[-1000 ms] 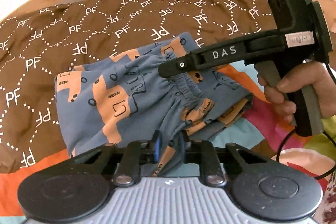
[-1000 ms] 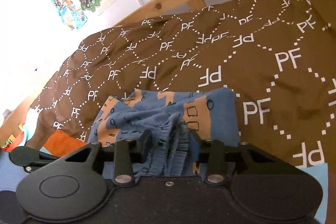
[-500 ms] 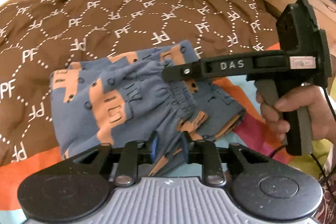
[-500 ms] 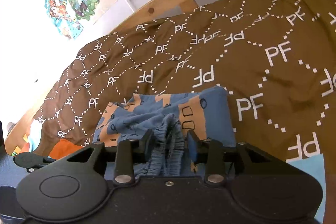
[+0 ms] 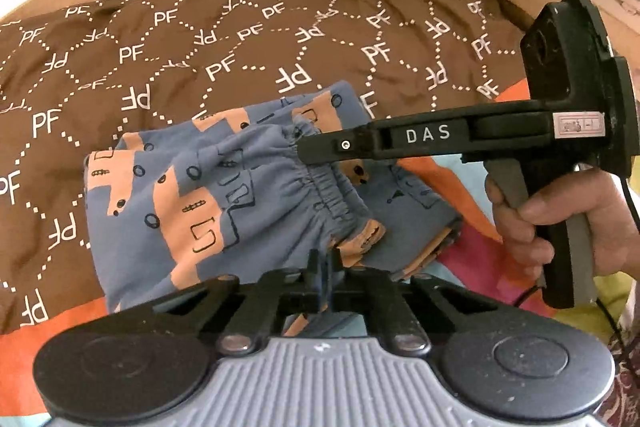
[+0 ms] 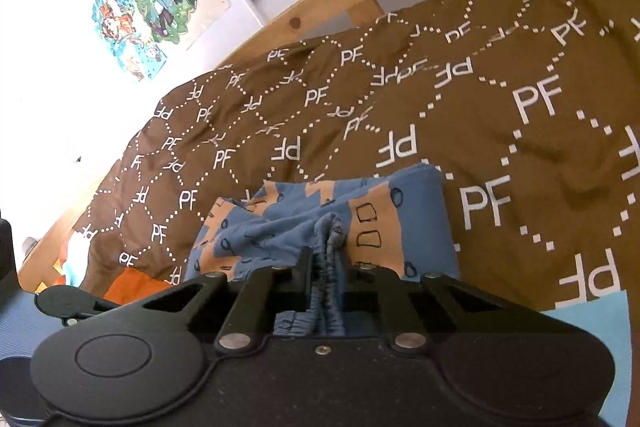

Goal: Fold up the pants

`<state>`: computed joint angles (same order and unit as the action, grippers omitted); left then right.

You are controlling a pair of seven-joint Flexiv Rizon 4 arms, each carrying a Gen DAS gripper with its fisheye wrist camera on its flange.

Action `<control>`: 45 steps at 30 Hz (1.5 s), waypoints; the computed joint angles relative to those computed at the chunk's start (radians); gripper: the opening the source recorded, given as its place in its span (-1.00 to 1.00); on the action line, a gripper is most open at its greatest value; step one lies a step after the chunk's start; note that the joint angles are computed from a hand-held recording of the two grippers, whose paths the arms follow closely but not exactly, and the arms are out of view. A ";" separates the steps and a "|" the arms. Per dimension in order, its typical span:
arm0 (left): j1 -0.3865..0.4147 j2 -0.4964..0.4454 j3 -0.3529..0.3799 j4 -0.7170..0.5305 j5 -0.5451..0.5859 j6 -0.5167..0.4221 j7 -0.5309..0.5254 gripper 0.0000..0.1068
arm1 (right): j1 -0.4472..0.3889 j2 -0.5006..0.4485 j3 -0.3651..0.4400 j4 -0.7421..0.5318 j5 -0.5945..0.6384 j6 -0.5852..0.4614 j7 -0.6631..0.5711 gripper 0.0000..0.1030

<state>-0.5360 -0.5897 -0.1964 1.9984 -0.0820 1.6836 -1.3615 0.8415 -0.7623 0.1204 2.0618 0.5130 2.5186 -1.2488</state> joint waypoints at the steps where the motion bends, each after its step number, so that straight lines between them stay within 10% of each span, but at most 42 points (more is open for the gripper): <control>1: 0.015 0.000 -0.007 0.001 0.049 0.015 -0.035 -0.97 | 0.001 0.002 0.000 0.002 0.000 0.007 -0.002 -0.81; 4: 0.075 0.007 -0.040 -0.025 0.233 -0.018 -0.188 -0.98 | -0.004 0.010 0.008 0.011 -0.005 0.026 0.001 -0.83; 22: 0.090 -0.042 -0.123 -0.052 0.181 -0.028 -0.121 -0.95 | 0.046 0.108 -0.026 0.075 0.180 -0.111 -0.085 -0.79; 24: 0.138 -0.040 -0.163 -0.042 0.232 -0.015 -0.175 -0.83 | 0.112 0.113 -0.086 0.052 0.262 -0.154 -0.152 -0.57; 27: 0.205 -0.014 -0.212 0.016 0.260 0.058 -0.201 -0.06 | 0.243 0.118 -0.207 -0.006 0.452 -0.190 -0.345 -0.13; 31: -0.004 0.042 0.062 0.060 0.151 0.205 -0.276 0.19 | 0.318 0.091 -0.272 -0.090 0.621 -0.156 -0.550 0.66; 33: -0.144 0.030 0.178 0.080 -0.117 0.268 -0.153 0.54 | 0.325 0.078 -0.268 -0.116 0.652 -0.134 -0.612 0.85; 38: -0.493 -0.108 0.506 -0.054 -0.660 0.186 0.150 0.57 | 0.366 0.052 -0.289 -0.224 0.803 -0.138 -0.931 0.97; 41: -0.546 -0.181 0.692 -0.143 -0.432 0.031 -0.052 0.60 | 0.358 0.045 -0.289 -0.305 0.924 -0.170 -1.177 0.98; 45: -0.451 -0.187 0.648 -0.183 -0.235 -0.012 -0.215 0.66 | 0.258 0.059 -0.227 -0.409 1.152 -0.230 -1.557 0.98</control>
